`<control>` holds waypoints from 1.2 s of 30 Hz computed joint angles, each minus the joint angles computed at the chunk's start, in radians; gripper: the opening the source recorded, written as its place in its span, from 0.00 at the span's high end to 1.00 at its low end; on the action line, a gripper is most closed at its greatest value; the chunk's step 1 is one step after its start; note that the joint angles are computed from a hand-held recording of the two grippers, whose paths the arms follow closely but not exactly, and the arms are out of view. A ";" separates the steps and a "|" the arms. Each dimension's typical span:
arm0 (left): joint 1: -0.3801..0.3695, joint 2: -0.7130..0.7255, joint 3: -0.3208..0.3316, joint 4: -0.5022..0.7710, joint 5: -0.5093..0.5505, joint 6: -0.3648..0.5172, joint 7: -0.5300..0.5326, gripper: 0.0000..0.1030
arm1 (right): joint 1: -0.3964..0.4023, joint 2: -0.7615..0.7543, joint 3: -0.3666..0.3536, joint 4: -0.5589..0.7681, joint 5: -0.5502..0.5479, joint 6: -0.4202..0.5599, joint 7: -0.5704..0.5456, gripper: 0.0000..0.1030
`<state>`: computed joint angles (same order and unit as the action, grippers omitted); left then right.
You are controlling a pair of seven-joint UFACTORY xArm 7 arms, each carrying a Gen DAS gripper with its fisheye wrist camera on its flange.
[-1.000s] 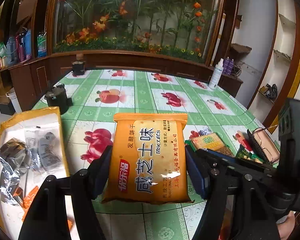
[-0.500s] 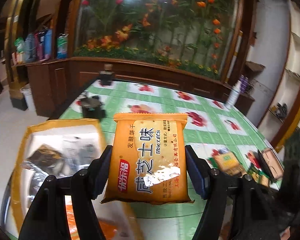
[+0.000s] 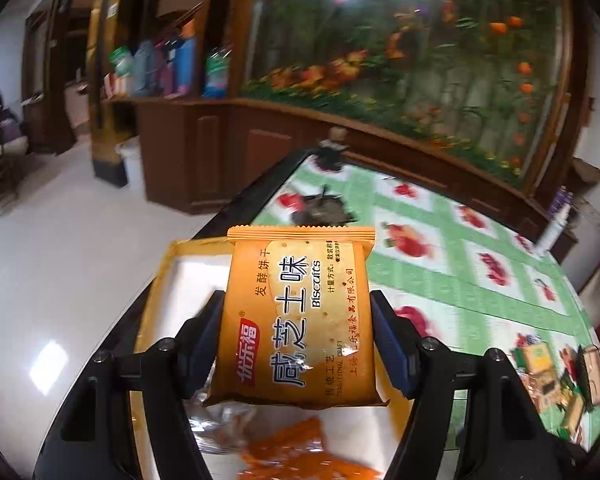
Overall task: Organize snacks
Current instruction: 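Carry the orange biscuit bag into the tray and open the left gripper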
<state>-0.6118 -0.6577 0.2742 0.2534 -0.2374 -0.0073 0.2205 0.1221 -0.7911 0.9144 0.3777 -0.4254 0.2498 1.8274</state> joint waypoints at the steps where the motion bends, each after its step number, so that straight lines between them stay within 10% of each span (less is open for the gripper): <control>1: 0.009 0.014 0.003 0.008 0.001 0.008 0.000 0.33 | -0.025 0.017 0.020 0.016 -0.010 -0.016 0.000 0.80; 21: 0.230 0.155 -0.188 0.045 0.060 0.028 -0.086 0.33 | -0.272 0.188 0.245 0.093 0.059 -0.225 -0.130 0.80; 36: 0.055 0.139 -0.031 0.043 0.015 -0.002 -0.022 0.32 | -0.284 0.164 0.260 0.066 0.124 -0.295 -0.189 0.79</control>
